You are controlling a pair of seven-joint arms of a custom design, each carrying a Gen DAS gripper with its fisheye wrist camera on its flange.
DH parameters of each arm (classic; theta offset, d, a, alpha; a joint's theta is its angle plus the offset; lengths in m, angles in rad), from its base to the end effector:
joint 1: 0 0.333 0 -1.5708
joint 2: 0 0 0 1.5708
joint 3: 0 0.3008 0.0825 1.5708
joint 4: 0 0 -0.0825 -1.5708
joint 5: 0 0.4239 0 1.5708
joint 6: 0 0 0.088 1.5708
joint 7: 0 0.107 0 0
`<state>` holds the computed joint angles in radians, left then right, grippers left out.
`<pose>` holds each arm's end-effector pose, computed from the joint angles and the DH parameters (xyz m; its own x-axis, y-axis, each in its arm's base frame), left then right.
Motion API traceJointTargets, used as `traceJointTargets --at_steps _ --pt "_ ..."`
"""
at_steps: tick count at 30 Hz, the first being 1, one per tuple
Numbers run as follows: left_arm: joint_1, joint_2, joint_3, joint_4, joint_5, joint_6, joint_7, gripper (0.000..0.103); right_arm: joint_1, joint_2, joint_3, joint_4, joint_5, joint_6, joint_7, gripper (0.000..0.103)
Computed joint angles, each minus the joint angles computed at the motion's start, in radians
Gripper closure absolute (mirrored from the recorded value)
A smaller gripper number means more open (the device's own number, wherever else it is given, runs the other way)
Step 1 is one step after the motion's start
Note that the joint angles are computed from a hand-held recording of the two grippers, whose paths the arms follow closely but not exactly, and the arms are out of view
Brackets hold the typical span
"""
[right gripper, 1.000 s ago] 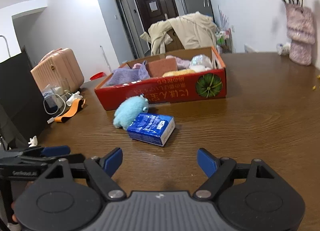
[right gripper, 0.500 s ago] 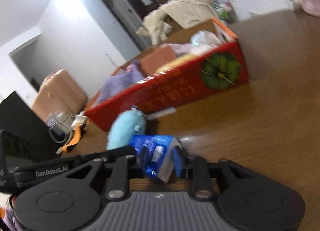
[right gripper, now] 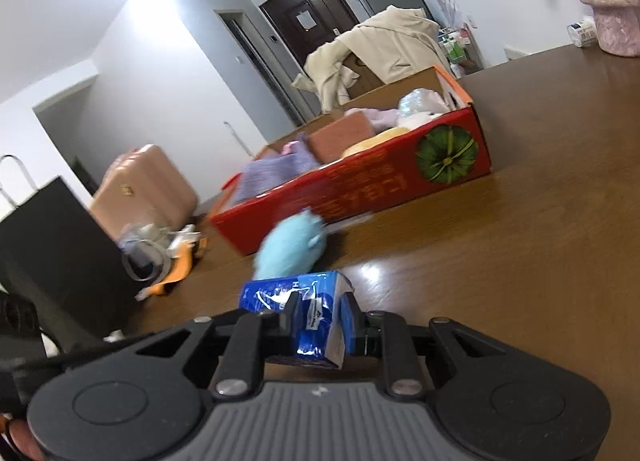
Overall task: Organize soft objects
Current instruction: 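Close both tools on the blue tissue pack and lift it, then carry the tissue pack into the box and open both tools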
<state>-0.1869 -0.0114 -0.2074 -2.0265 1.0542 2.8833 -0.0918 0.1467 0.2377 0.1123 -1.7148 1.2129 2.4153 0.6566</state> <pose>0.5560 -0.2861 0.4984 0.1279 -0.9119 0.3900 -0.5248 -0.3959 -0.7536 0.6795 0.1791 0.4724 0.5326 -0.6402 -0.5536 -0.7305 -0.0174 -0.6827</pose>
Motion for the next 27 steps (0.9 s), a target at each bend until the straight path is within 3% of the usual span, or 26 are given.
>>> traceJointTargets --at_steps 9,15,22,27 --pt "0.003 -0.285 -0.105 -0.205 0.102 -0.11 -0.152 0.083 0.059 -0.308 -0.048 -0.292 0.104 0.006 -0.16 0.083" --pt "0.023 -0.369 -0.159 -0.253 0.128 -0.138 -0.2 0.081 0.116 -0.42 -0.088 -0.371 0.113 0.024 -0.223 0.082" --pt "0.07 -0.325 -0.15 -0.217 0.189 -0.067 -0.253 0.081 0.14 -0.378 -0.108 -0.321 0.116 0.04 -0.245 0.082" --pt "0.11 -0.207 -0.101 -0.092 0.256 -0.006 -0.229 0.081 0.124 -0.225 -0.088 -0.134 0.103 0.036 -0.235 0.083"
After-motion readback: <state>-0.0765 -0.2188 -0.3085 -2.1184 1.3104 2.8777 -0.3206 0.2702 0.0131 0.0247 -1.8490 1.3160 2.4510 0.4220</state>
